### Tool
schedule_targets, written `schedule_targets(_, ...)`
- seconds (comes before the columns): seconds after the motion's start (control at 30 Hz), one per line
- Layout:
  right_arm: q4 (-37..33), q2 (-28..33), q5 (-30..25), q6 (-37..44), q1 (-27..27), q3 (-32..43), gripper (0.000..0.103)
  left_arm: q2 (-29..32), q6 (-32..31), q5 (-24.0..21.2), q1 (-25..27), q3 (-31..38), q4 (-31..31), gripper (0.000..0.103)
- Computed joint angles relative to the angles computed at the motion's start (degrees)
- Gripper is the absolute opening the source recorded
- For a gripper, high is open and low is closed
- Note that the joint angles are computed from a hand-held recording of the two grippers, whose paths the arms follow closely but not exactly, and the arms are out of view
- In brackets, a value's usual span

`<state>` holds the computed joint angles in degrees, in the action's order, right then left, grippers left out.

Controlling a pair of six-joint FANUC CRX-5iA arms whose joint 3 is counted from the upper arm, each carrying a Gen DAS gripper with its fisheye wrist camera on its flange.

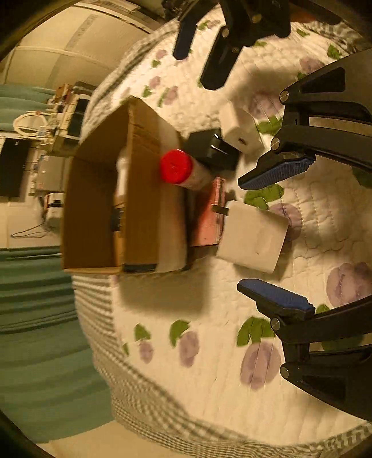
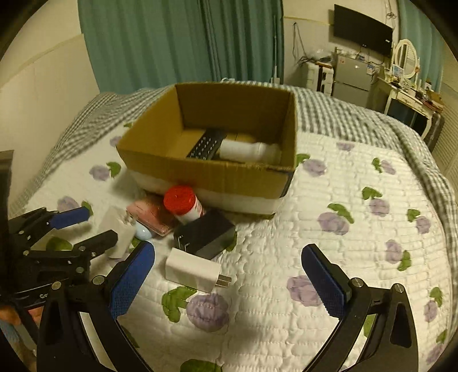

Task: Organize rigid objects
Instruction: 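Grasp the white square adapter with the left gripper while the right gripper grasps the white plug charger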

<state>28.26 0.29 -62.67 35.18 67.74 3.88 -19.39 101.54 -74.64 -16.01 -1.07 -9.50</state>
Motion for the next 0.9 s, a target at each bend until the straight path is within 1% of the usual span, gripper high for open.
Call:
schedule_targets(0.07,-0.31,0.21,1.07,0.13,-0.46,-0.53,0.103,0.79,-0.60,0.07,0.00,-0.81,0.16,0.068)
schedule_targets(0.17,-1.06,0.11,2.45,0.37,-1.24,-1.18,0.103,2.56,-0.11,-0.67,-0.51,-0.58,-1.27,0.068)
schedule_targets(0.3,-1.99,0.38,3.28,1.15,-1.68,-1.51,0.103,1.86,-1.53,2.27,0.98,-2.70,0.76,0.067)
schedule_targets(0.37,-2.47,0.66,3.38,2.22,-1.67,-1.53,0.103,1.51,-1.64,2.81,1.02,-2.91,0.80,0.067)
schedule_targets(0.43,-2.89,1.00,3.15,2.85,-1.71,-1.39,0.103,1.13,-1.25,3.07,1.05,-2.88,0.72,0.063)
schedule_targets(0.47,-3.28,1.14,3.10,3.17,-1.72,-1.24,0.103,1.09,-0.84,2.99,0.91,-2.63,0.29,0.058)
schedule_targets(0.63,-3.93,1.11,3.90,4.69,-1.30,-1.16,0.103,1.21,1.90,0.41,-0.25,-0.65,-1.88,0.056)
schedule_targets(0.73,-5.19,2.11,3.67,6.25,-1.08,-0.16,0.103,1.30,3.97,-1.90,-2.07,1.60,-4.71,0.055)
schedule_targets(0.8,-5.88,3.21,3.22,7.62,-0.83,0.75,0.103,1.05,4.59,-2.32,-2.81,2.57,-5.82,0.055)
schedule_targets(0.9,-6.68,4.84,2.57,8.28,-0.74,1.94,0.102,0.86,4.55,-2.42,-2.38,2.84,-4.95,0.055)
